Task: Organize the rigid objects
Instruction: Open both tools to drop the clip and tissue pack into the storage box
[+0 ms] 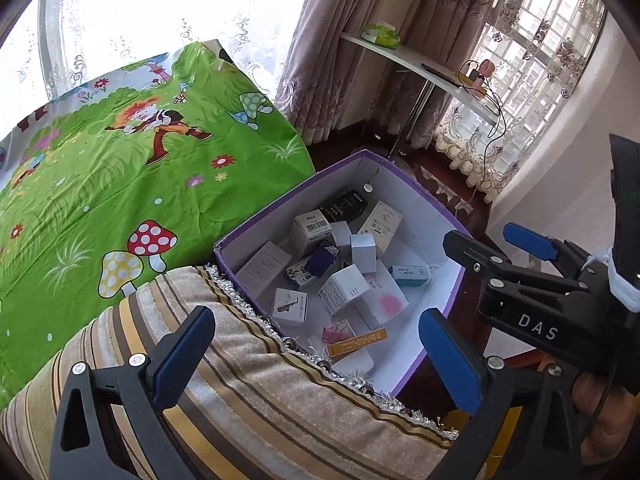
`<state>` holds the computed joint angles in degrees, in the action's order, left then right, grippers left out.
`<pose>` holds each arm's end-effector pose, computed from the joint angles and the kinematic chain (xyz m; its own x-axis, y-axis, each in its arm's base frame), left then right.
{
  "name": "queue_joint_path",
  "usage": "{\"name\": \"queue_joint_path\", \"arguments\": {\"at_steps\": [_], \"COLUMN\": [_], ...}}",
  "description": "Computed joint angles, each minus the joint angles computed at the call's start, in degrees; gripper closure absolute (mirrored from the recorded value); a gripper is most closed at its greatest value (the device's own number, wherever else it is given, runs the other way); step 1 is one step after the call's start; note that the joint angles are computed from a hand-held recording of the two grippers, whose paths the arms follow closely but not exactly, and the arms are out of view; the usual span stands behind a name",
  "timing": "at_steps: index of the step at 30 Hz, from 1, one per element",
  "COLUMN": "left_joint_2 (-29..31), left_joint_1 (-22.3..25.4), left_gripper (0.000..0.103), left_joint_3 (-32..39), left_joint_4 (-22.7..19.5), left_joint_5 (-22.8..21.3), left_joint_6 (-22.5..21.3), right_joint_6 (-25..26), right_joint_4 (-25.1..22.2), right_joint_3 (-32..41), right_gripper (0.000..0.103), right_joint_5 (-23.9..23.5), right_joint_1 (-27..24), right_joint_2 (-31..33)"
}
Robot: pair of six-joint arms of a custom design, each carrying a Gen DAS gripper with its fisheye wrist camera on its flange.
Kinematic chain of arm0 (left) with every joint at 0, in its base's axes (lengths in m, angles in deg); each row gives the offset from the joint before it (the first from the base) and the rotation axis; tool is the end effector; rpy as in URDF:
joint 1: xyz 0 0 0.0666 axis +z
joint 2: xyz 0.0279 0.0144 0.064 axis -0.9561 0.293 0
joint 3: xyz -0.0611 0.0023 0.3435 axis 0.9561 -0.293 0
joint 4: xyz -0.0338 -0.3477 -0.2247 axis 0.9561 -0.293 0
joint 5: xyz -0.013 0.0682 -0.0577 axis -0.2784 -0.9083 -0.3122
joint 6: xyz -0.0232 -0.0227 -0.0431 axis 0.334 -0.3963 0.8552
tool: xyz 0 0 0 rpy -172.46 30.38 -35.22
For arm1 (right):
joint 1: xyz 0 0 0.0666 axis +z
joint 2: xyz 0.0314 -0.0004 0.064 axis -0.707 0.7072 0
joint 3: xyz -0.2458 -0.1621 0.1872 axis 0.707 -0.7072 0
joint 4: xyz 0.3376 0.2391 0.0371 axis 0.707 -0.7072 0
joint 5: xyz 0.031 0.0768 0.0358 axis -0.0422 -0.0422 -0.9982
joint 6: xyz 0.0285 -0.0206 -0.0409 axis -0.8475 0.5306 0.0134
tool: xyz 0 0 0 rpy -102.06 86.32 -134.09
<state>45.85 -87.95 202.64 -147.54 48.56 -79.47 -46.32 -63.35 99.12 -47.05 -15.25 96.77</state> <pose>0.6819 -0.1973 0.3578 -0.7335 0.4258 -0.5297 0.6046 0.7648 -0.2224 0.6106 0.3278 0.3541 -0.7181 0.3081 -0.6240 0.3956 0.9184 -0.0019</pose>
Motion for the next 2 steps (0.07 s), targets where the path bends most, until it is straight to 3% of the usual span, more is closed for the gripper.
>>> {"name": "queue_joint_path", "arguments": {"at_steps": [2], "left_joint_2": [0.0], "left_joint_1": [0.0], "left_gripper": [0.000], "left_joint_3": [0.1], "left_joint_4": [-0.4], "left_joint_5": [0.9], "left_joint_6": [-1.0], "right_joint_6": [-0.2], "right_joint_4": [0.0], "right_joint_3": [-0.2], "right_gripper": [0.016], "right_joint_5": [0.2], "right_joint_1": [0.0], "right_joint_2": [-0.2]}}
